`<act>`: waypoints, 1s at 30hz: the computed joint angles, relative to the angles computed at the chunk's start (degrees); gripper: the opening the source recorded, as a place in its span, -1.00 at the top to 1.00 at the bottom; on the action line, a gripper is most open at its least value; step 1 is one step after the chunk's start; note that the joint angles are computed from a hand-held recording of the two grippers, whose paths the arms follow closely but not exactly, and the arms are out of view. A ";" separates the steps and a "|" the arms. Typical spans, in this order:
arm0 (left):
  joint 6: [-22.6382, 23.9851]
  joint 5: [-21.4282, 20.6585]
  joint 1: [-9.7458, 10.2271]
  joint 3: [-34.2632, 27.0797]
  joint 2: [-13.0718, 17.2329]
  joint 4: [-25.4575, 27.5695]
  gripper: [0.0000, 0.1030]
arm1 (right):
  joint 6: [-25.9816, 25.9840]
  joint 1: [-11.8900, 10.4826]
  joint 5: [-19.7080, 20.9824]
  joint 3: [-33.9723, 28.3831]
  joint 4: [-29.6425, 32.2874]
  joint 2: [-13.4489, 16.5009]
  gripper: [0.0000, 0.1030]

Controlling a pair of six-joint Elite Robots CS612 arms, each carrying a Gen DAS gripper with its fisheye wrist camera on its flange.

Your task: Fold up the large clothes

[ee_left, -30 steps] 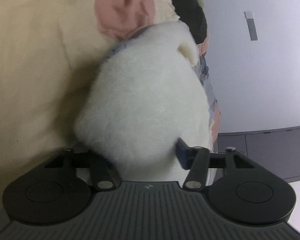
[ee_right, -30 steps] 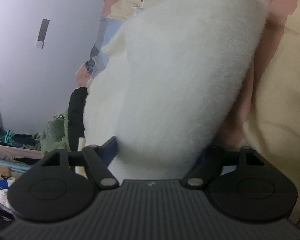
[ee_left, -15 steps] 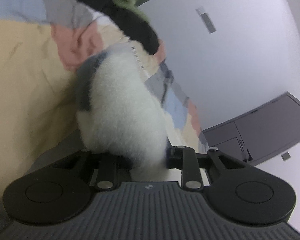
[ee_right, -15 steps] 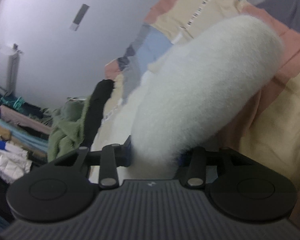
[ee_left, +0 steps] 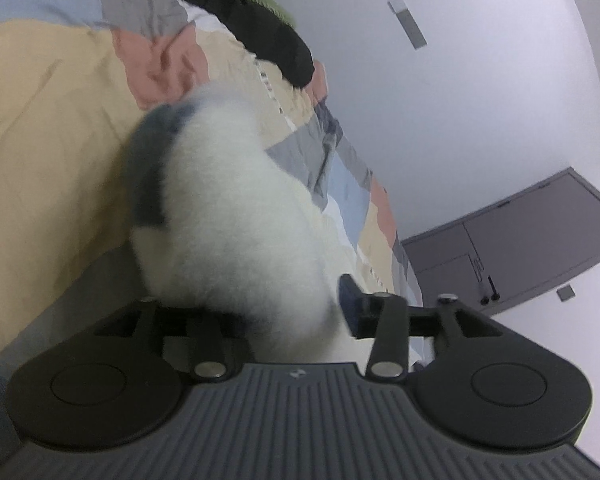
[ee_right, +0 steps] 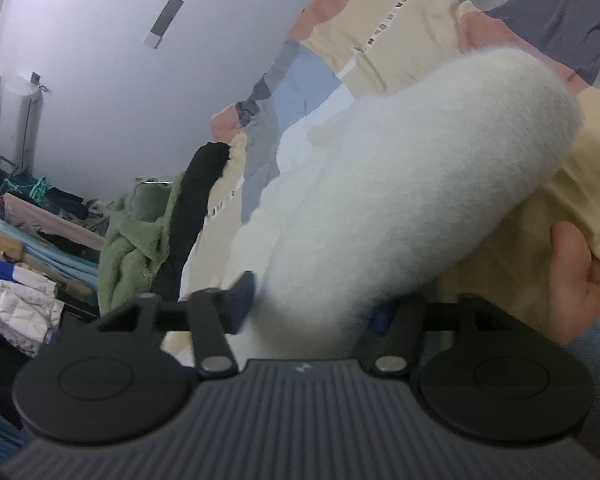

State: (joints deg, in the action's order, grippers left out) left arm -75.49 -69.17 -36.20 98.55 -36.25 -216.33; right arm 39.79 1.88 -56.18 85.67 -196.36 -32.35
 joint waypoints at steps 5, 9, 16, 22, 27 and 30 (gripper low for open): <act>0.62 -1.06 0.50 -0.80 0.53 -0.23 -0.32 | 1.84 -0.21 1.70 -0.32 -1.06 0.33 -0.50; 3.91 0.13 0.42 -1.38 1.14 -4.74 -0.32 | 3.46 -0.47 3.01 -0.96 -4.41 0.62 -0.50; 15.04 -1.38 2.31 -5.26 1.73 -4.99 -0.32 | -5.44 0.16 4.53 -6.82 -1.49 1.63 -0.50; 21.51 -3.37 4.75 -10.74 2.77 1.67 -0.32 | -14.20 1.22 2.74 -14.10 6.15 3.78 -0.50; 24.68 -6.17 6.96 -16.88 5.27 8.69 -0.32 | -20.57 2.19 1.50 -20.45 13.08 6.57 -0.49; 24.65 -6.45 8.01 -20.26 6.91 13.47 -0.32 | -23.13 2.65 1.61 -25.06 19.19 8.86 -0.49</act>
